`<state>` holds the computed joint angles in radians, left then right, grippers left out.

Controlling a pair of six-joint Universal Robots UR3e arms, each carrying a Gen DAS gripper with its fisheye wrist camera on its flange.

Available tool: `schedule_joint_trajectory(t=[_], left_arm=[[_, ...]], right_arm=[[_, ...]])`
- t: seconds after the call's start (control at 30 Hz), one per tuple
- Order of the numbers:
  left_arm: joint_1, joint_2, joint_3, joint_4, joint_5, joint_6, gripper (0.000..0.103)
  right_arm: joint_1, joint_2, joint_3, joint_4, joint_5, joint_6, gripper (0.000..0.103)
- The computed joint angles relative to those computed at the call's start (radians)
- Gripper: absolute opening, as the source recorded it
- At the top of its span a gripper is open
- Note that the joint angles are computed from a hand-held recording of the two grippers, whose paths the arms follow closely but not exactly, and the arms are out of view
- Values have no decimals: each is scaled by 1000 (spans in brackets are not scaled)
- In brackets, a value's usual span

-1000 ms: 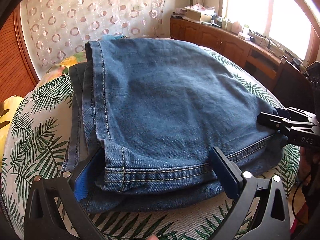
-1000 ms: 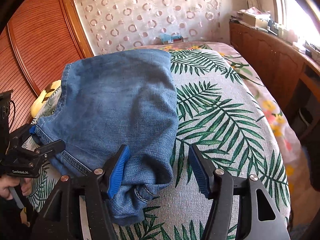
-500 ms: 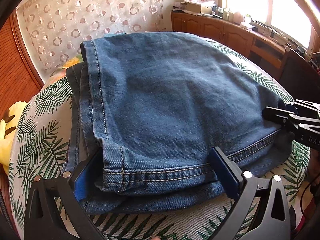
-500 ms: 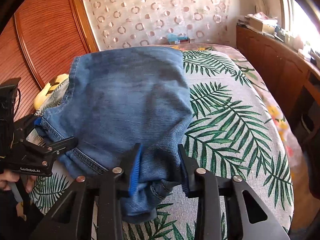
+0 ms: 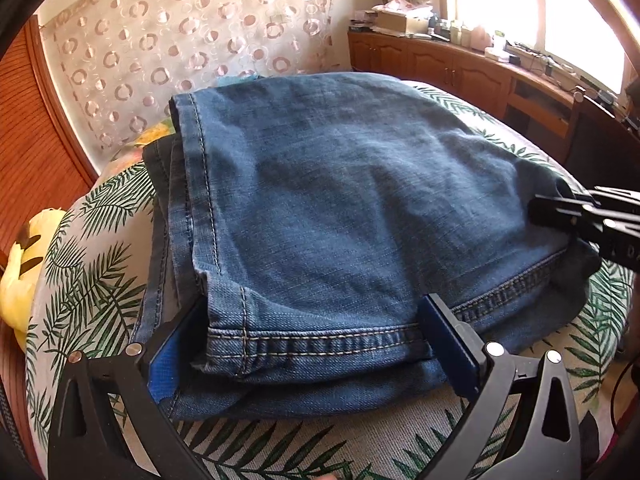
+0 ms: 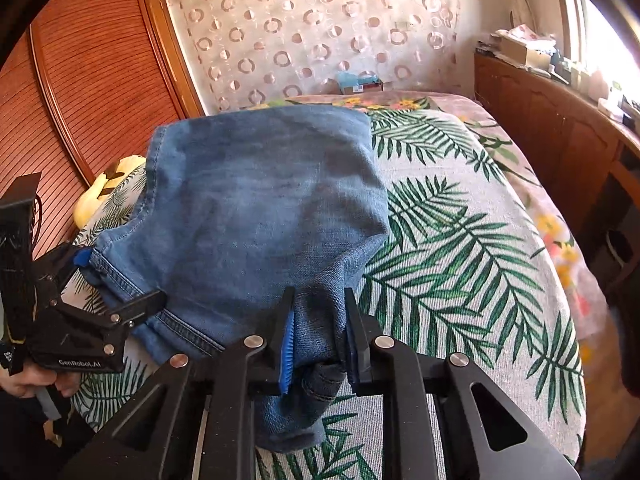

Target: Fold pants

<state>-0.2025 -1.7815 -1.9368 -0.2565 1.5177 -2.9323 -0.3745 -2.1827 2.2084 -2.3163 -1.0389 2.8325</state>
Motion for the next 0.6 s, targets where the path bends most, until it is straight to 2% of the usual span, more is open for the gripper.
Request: schedule_joint_trajectory(t=[0.1, 0.27, 0.47, 0.6], left_arm=[[47, 55, -45, -3, -73, 13, 103], [108, 156, -91, -21, -116, 29, 103], [244, 295, -137, -90, -229, 61, 103], [367, 380, -168, -146, -297, 104, 103]], right_arm=[[-3, -6, -10, -4, 22, 4, 14], [4, 3, -46, -16, 62, 22, 12], [86, 70, -109, -101, 77, 91, 11], [186, 163, -166, -190, 41, 144, 11]])
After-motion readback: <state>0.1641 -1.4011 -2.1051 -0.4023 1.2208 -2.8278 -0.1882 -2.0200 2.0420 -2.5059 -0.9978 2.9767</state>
